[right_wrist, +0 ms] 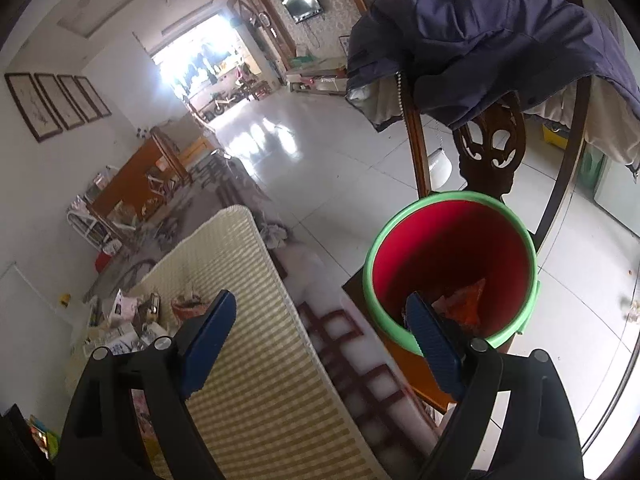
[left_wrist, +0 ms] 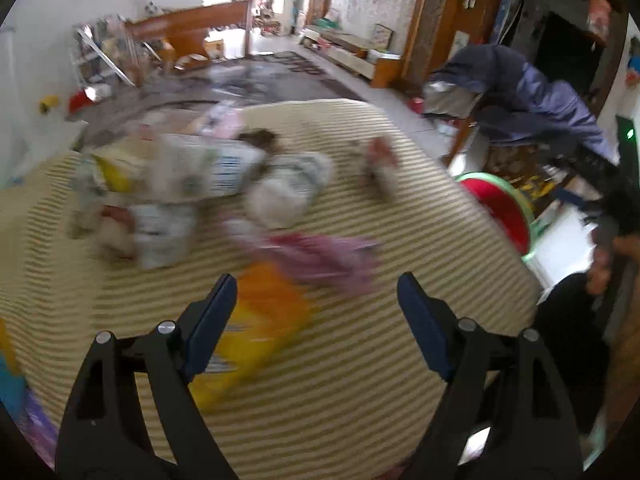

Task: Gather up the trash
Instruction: 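Grasp the yellow juice carton with the left gripper while the right gripper grasps crumpled paper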

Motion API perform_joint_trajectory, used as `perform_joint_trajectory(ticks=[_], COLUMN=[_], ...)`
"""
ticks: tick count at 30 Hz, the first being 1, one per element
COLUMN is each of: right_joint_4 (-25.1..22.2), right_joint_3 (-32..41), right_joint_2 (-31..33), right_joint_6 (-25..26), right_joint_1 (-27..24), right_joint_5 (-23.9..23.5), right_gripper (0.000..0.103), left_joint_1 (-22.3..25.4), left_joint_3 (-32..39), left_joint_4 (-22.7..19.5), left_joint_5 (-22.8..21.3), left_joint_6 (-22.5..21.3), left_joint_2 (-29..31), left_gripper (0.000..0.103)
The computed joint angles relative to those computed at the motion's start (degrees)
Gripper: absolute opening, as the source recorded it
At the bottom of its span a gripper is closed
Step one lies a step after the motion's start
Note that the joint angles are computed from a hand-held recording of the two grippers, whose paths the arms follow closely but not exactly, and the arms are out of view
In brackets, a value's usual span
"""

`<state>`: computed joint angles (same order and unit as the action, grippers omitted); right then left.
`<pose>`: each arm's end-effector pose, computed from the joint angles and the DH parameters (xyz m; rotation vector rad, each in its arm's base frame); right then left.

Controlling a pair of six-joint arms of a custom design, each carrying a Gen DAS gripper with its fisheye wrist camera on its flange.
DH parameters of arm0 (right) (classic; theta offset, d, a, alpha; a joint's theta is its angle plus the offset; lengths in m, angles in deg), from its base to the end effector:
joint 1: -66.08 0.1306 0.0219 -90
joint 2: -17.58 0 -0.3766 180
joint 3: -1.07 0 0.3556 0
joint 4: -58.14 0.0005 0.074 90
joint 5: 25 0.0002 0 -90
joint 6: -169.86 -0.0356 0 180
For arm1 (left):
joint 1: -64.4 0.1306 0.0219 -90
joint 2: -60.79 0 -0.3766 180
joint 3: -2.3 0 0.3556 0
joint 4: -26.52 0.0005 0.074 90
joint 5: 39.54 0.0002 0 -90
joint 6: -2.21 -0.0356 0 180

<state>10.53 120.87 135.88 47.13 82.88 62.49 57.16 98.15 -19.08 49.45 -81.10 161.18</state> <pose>0.6045 0.1836 0.3924 0.3148 2.4041 0.4574 0.5103 -0.0647 0.3886 0.0039 2.4476 -0.0862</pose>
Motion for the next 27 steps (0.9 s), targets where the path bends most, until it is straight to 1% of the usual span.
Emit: perform_joint_trajectory(ticks=[1, 2, 6, 8, 12, 14, 17, 23, 25, 27], right_joint_4=[-0.5, -0.7, -2.3, -3.2, -4.2, -4.6, -4.6, -4.7, -4.7, -4.8], right_joint_3=[0.3, 0.3, 1.7, 2.4, 3.0, 3.3, 3.2, 3.1, 3.0, 2.9], right_joint_2=[0.2, 0.3, 1.0, 1.6, 2.1, 2.4, 2.5, 2.6, 2.6, 2.6], right_joint_6=[0.0, 0.0, 1.0, 1.2, 1.7, 1.7, 1.3, 2.0, 2.0, 2.0], right_joint_1=[0.3, 0.5, 1.7, 2.2, 2.7, 2.8, 2.8, 3.2, 3.2, 3.3], right_joint_5=[-0.1, -0.2, 0.4, 0.3, 0.2, 0.1, -0.2, 0.0, -0.1, 0.0], right_gripper=[0.084, 0.084, 0.084, 0.084, 0.085, 0.085, 0.085, 0.085, 0.085, 0.085], left_joint_1=[1.0, 2.3, 5.1, 5.4, 5.1, 4.6, 4.9, 4.7, 4.5, 4.5], left_joint_3=[-0.7, -0.8, -1.0, -0.1, 1.5, 2.5, 3.5, 4.4, 4.7, 4.4], left_joint_4=[0.0, -1.0, -3.9, -5.8, -8.3, -10.4, -11.8, -11.6, -11.2, -10.9], left_joint_5=[-0.3, -0.2, 0.0, 0.3, 1.9, 1.1, 2.3, 2.2, 1.8, 1.0], left_joint_6=[-1.3, -3.1, -8.1, -9.6, -12.7, -14.6, -13.9, -13.4, -11.7, -9.0], left_joint_2=[-0.5, -0.6, 0.1, 1.4, 3.7, 5.3, 6.5, 7.8, 8.1, 7.9], left_gripper=[0.079, 0.079, 0.079, 0.079, 0.079, 0.080, 0.080, 0.080, 0.080, 0.076])
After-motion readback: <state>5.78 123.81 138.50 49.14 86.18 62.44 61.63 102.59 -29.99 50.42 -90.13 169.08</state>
